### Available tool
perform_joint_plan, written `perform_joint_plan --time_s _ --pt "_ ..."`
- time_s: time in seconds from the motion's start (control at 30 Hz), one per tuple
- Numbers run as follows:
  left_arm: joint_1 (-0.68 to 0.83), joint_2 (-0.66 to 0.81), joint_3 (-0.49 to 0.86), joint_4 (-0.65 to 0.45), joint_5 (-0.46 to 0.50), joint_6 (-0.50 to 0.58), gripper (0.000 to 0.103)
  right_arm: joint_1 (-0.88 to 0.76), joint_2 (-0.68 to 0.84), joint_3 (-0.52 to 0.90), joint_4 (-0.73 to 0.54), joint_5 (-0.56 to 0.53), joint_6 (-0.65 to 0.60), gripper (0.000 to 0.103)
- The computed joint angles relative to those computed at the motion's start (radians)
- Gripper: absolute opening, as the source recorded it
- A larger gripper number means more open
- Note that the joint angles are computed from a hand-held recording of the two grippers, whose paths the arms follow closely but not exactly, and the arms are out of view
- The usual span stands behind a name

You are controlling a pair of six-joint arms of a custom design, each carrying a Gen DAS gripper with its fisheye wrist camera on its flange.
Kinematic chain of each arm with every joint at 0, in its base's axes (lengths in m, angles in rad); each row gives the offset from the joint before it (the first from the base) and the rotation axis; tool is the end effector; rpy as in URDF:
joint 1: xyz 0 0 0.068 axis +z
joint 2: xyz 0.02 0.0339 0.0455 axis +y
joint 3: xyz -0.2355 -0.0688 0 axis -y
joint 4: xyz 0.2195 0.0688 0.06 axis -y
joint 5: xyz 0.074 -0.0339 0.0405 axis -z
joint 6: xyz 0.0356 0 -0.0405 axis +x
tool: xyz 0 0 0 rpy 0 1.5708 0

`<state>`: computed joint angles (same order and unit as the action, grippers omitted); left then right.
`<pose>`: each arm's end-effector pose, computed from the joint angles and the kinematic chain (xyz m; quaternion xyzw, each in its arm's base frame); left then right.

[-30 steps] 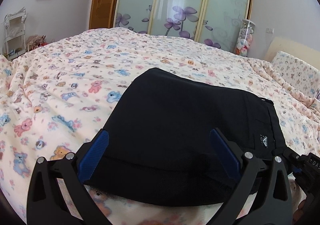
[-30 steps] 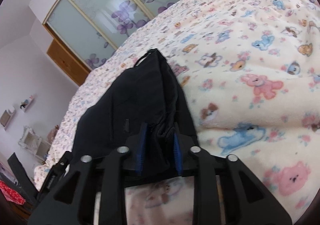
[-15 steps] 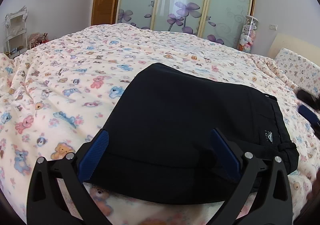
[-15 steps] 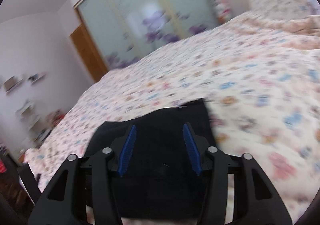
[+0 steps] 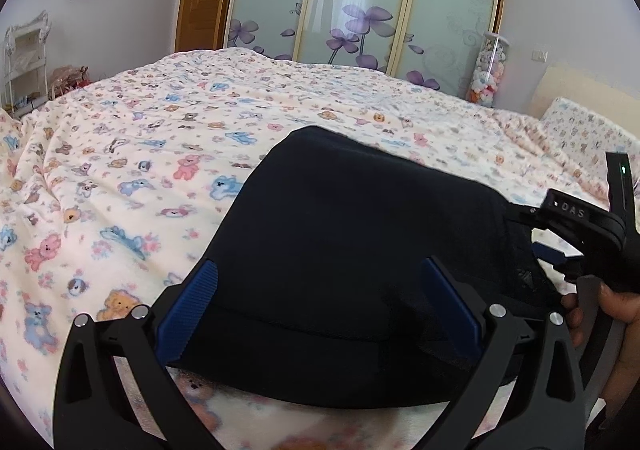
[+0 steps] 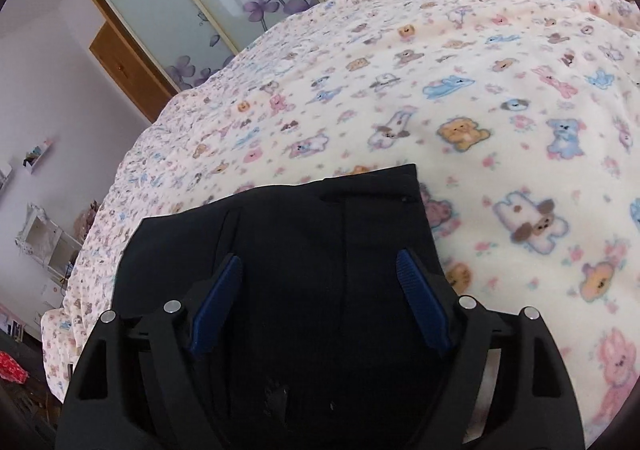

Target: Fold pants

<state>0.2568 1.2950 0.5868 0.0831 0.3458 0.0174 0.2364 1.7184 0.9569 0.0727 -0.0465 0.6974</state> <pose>0.2437 0.0515 0.1800 -0.0269 0.8801 -0.0904 0.4654 0.3297 0.0811 0.1688 0.1969 0.8824 0.2109 0.3716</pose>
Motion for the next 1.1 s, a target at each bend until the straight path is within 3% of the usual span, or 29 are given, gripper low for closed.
perform_joint_plan --time_s 0.07,0.1,0.13,0.2,0.3,0.37,0.47,0.63,0.73,0.87,1.0,1.07,1.1 --pt "0.077 -0.004 0.002 0.016 0.139 -0.045 0.101 -0.025 -0.088 -0.107 0.106 -0.126 0.056 0.085" --pt "0.110 0.004 0.005 0.030 0.205 -0.069 0.101 -0.052 -0.140 -0.205 0.233 -0.260 0.089 0.085" --pt "0.176 0.027 0.010 0.069 0.334 -0.129 0.101 -0.072 -0.176 -0.288 0.350 -0.382 0.115 0.086" --pt "0.254 0.076 0.019 0.149 0.479 -0.230 0.101 -0.080 -0.226 -0.399 0.496 -0.506 0.144 0.095" --pt "0.298 0.190 0.095 0.181 0.646 -0.306 0.101 -0.062 -0.237 -0.446 0.561 -0.614 0.156 0.099" --pt "0.277 0.230 0.139 0.136 0.664 -0.289 0.101 -0.036 -0.221 -0.426 0.533 -0.628 0.131 0.099" --pt "0.209 0.285 0.216 -0.023 0.633 -0.180 0.101 0.018 -0.211 -0.355 0.382 -0.558 0.040 0.099" --pt "0.073 0.328 0.295 -0.226 0.366 0.003 0.101 0.069 -0.125 -0.237 0.137 -0.481 -0.061 0.099" --pt "0.033 0.328 0.280 -0.220 0.281 0.039 0.101 0.131 -0.133 -0.195 0.040 -0.385 -0.118 0.099" --pt "0.074 0.327 0.261 -0.208 0.339 0.041 0.101 0.117 -0.184 -0.226 0.079 -0.394 -0.101 0.100" --pt "0.136 0.242 0.154 -0.067 0.451 -0.044 0.101 0.061 -0.282 -0.347 0.297 -0.449 -0.034 0.100" --pt "0.134 0.250 0.162 -0.076 0.465 -0.030 0.101 0.028 -0.218 -0.299 0.214 -0.458 -0.026 0.102" --pt "0.104 0.275 0.193 -0.126 0.393 0.002 0.101 0.016 -0.179 -0.283 0.197 -0.479 -0.038 0.102"
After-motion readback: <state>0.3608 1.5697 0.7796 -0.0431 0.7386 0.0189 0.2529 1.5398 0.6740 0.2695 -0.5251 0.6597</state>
